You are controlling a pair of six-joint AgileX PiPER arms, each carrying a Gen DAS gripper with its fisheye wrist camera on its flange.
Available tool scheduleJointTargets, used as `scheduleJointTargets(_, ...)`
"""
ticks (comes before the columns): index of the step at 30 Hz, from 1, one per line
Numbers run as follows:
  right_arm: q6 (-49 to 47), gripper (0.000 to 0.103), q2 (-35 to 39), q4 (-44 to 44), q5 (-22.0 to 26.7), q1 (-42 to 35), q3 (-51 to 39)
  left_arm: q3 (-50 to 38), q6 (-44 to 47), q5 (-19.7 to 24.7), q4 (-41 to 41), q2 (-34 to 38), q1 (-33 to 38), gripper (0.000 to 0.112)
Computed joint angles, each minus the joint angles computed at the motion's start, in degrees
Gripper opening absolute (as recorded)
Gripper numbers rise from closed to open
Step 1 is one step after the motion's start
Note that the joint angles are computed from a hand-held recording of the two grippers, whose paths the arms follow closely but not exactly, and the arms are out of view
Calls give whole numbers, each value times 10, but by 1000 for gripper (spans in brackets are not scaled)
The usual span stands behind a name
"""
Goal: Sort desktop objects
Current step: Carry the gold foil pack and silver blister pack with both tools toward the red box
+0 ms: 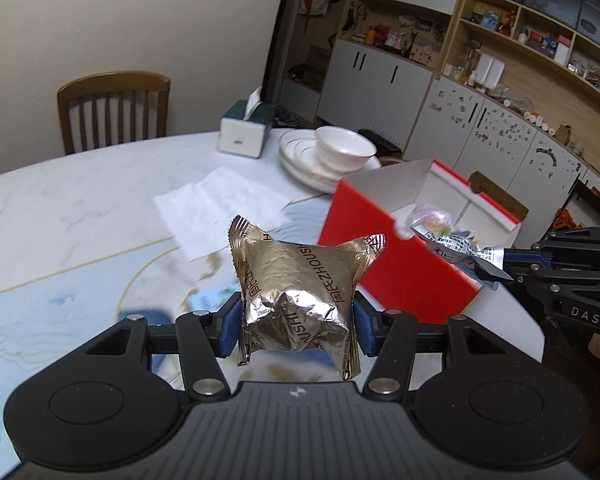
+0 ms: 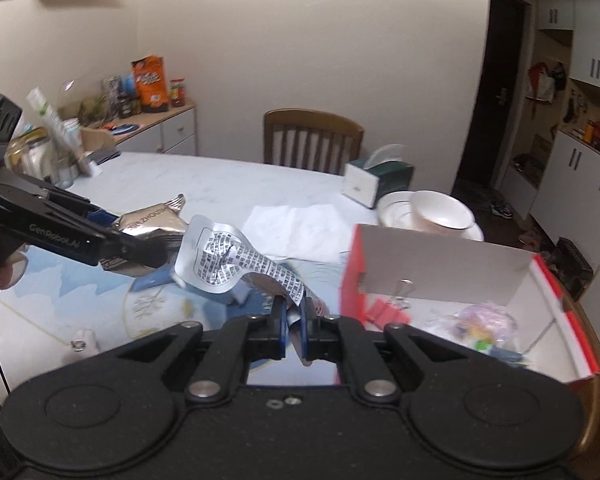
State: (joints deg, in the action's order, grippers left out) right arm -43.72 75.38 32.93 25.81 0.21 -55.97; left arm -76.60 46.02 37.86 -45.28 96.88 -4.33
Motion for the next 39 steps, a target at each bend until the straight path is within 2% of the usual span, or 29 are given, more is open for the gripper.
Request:
scheduleJointTargets(13, -193, 6, 28, 149, 66, -159, -22, -74, -112, -36, 82, 39, -119, 54)
scheduleJointTargets(23, -287, 6, 80, 210, 120, -249, -62, -160, -217, -43, 175, 97, -198, 54)
scheduleJointTargets(33, -315, 6, 143, 213, 158, -299, -122, -278, -307, -2, 269, 184, -258, 54)
scheduleJointTargets(39, -305, 6, 185, 193, 168, -309, -158, -390, -359, 56, 330, 259, -287, 54)
